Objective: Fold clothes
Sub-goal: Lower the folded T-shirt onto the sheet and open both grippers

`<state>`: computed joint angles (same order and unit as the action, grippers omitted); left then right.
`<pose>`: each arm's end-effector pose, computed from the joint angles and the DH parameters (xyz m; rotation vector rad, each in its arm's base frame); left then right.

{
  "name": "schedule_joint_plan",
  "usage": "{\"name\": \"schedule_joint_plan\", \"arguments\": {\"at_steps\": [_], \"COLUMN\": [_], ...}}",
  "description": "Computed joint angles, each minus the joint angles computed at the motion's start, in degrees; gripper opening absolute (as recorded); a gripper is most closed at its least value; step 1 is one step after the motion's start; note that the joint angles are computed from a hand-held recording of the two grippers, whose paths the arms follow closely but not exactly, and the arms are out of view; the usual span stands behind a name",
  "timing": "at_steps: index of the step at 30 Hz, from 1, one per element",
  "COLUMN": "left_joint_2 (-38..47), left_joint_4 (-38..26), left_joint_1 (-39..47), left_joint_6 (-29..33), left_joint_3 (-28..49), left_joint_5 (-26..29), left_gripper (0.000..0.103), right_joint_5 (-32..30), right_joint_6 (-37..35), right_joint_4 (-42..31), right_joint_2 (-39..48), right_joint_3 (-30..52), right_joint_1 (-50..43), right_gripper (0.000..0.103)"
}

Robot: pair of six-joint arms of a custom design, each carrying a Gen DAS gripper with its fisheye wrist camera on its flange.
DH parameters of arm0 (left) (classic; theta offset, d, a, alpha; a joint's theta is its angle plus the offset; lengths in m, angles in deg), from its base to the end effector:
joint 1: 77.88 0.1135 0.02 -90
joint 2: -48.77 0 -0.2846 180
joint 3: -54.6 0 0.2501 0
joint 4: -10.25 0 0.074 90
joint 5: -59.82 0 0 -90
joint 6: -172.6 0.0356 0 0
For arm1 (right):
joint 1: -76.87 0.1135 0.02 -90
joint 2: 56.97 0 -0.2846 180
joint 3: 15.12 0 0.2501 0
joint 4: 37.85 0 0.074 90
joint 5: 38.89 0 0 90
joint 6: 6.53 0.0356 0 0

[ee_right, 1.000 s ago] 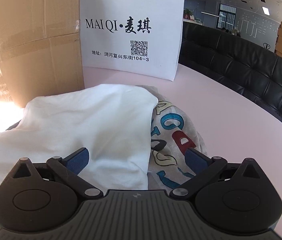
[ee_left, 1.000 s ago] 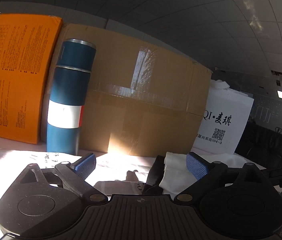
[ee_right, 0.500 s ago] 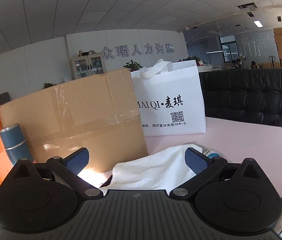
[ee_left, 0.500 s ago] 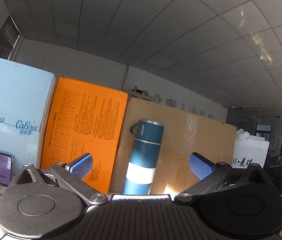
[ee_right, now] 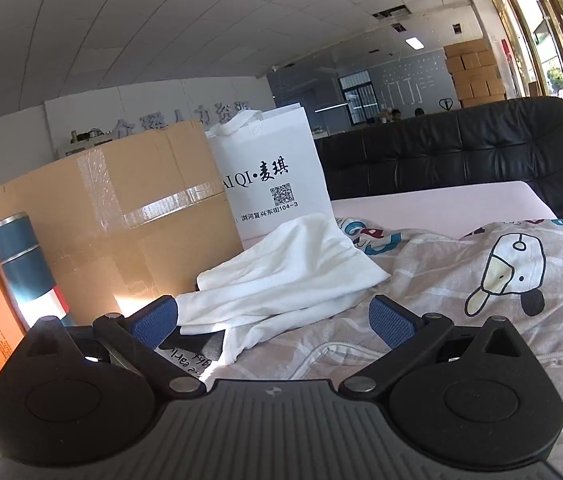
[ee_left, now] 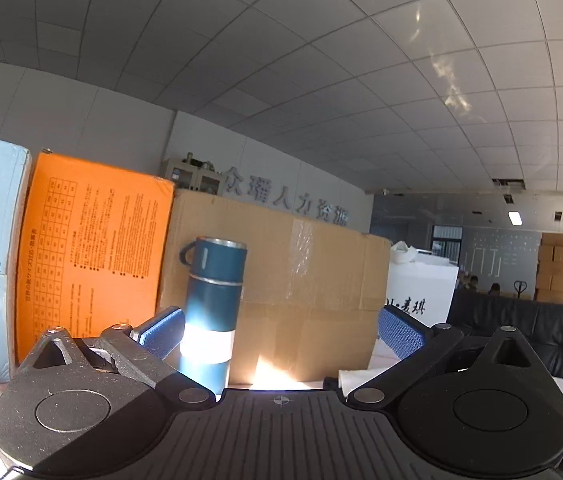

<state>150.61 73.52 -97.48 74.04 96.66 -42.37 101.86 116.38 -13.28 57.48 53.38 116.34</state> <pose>0.2973 -0.0979 0.1826 -0.0253 1.5155 -0.2334 0.3275 0.2340 0.1576 0.4563 1.7450 0.0346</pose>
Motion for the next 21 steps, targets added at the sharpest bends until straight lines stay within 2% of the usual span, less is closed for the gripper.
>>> {"name": "schedule_joint_plan", "arguments": {"at_steps": [2,5,8,11,15,17,18,19,21], "left_joint_2": [-6.2,-15.3,-28.6,-45.9,-68.2,-73.7,-74.8,-75.3,-74.8], "left_joint_4": [-4.0,-9.4,-21.4,-37.0,-66.7,-83.0,-88.7,-93.1,-94.7], "left_joint_1": [-0.7,-2.4,-3.5,-6.1,-15.2,-22.1,-25.2,-27.9,-28.8], "left_joint_6": [2.2,7.4,9.7,13.2,18.5,17.7,16.5,15.2,13.6], "left_joint_3": [-1.2,-3.8,-5.9,-7.3,-1.4,5.9,9.1,12.0,13.5], "left_joint_5": [0.8,-0.1,-1.4,-5.1,-14.8,-19.9,-21.8,-23.4,-23.6], "left_gripper": [0.103,0.103,0.103,0.103,0.103,0.103,0.103,0.103,0.103], "right_joint_5": [-1.3,-2.4,-2.1,-2.6,-3.1,-2.9,-3.0,-3.3,-3.3], "right_joint_6": [1.1,0.7,0.0,-0.2,-0.3,-1.2,-1.5,-2.0,-2.5], "right_joint_4": [-3.2,-0.9,0.2,-0.9,-7.7,-10.2,-11.0,-11.4,-14.0], "right_joint_2": [0.1,-0.3,-1.3,-4.2,-10.1,-13.0,-14.2,-15.4,-17.9], "right_joint_3": [0.9,-0.2,-1.1,-2.4,-3.5,-4.3,-4.7,-5.3,-5.6], "right_joint_1": [-0.2,-0.4,0.1,1.1,3.9,6.0,7.0,7.8,9.6], "right_gripper": [0.103,0.103,0.103,0.103,0.103,0.103,0.103,0.103,0.103]}}
